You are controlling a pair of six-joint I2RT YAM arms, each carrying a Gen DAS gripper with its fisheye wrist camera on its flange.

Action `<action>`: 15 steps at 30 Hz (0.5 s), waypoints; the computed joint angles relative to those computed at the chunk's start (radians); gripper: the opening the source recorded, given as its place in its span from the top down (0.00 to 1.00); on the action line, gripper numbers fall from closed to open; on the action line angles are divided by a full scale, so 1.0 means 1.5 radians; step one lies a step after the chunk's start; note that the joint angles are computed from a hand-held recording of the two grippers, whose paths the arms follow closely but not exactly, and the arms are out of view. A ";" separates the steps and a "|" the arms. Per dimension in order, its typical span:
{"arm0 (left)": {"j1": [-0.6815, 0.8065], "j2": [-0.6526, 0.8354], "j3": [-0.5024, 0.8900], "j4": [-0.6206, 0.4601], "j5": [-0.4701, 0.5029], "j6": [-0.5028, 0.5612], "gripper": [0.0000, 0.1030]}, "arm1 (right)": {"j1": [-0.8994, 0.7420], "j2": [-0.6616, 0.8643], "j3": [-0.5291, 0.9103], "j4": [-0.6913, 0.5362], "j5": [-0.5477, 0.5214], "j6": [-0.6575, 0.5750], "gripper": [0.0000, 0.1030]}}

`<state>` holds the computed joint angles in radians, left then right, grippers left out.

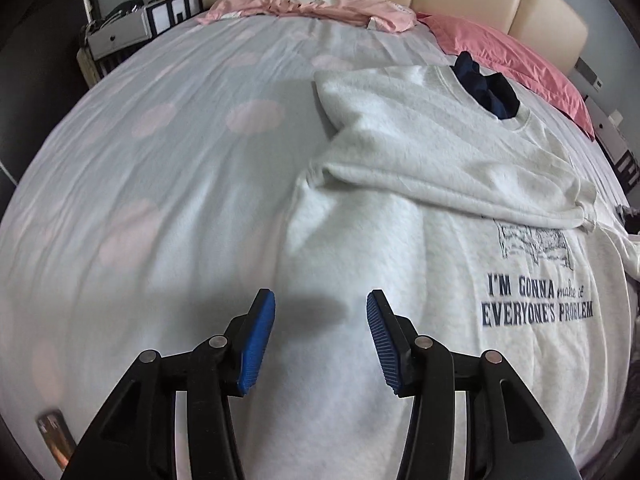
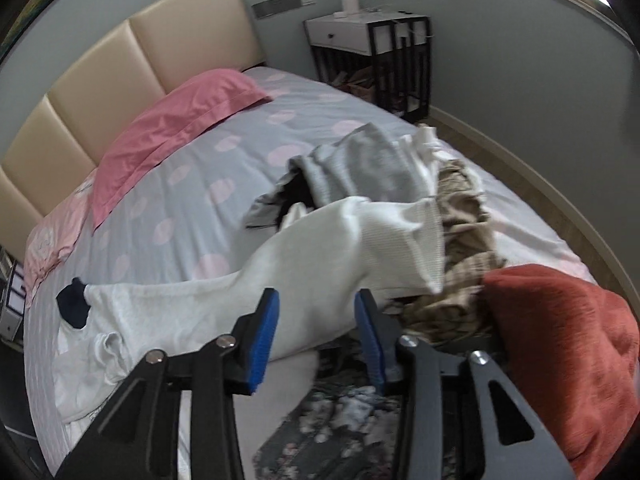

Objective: Fold clothes
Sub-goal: 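Grasp the other sleeve cuff with the right gripper and lift it, then carry the sleeve with the right gripper across the sweatshirt front and release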

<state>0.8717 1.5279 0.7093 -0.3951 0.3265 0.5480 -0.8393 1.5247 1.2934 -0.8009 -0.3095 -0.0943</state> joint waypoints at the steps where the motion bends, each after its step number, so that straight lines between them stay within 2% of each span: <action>1: 0.000 -0.010 -0.020 0.010 -0.007 -0.004 0.52 | -0.019 0.015 0.012 -0.001 -0.001 -0.003 0.52; 5: -0.005 -0.052 -0.061 0.013 -0.019 -0.020 0.52 | -0.055 0.086 0.065 -0.009 -0.010 -0.006 0.52; 10: 0.001 -0.099 -0.086 0.004 -0.006 -0.037 0.52 | -0.049 0.153 0.102 0.002 -0.002 -0.011 0.52; 13: -0.021 -0.122 -0.114 0.018 -0.041 -0.035 0.52 | -0.054 0.183 0.117 0.002 -0.019 -0.013 0.53; 14: -0.029 -0.130 -0.124 0.022 -0.054 -0.035 0.52 | -0.056 0.187 0.118 0.002 -0.023 -0.012 0.57; 15: -0.038 -0.138 -0.134 0.027 -0.067 -0.035 0.52 | -0.057 0.187 0.117 0.004 -0.023 -0.011 0.73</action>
<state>0.8145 1.3214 0.5089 -0.3551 0.2258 0.4961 -0.9244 1.8052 1.4686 -0.7952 -0.3442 -0.1103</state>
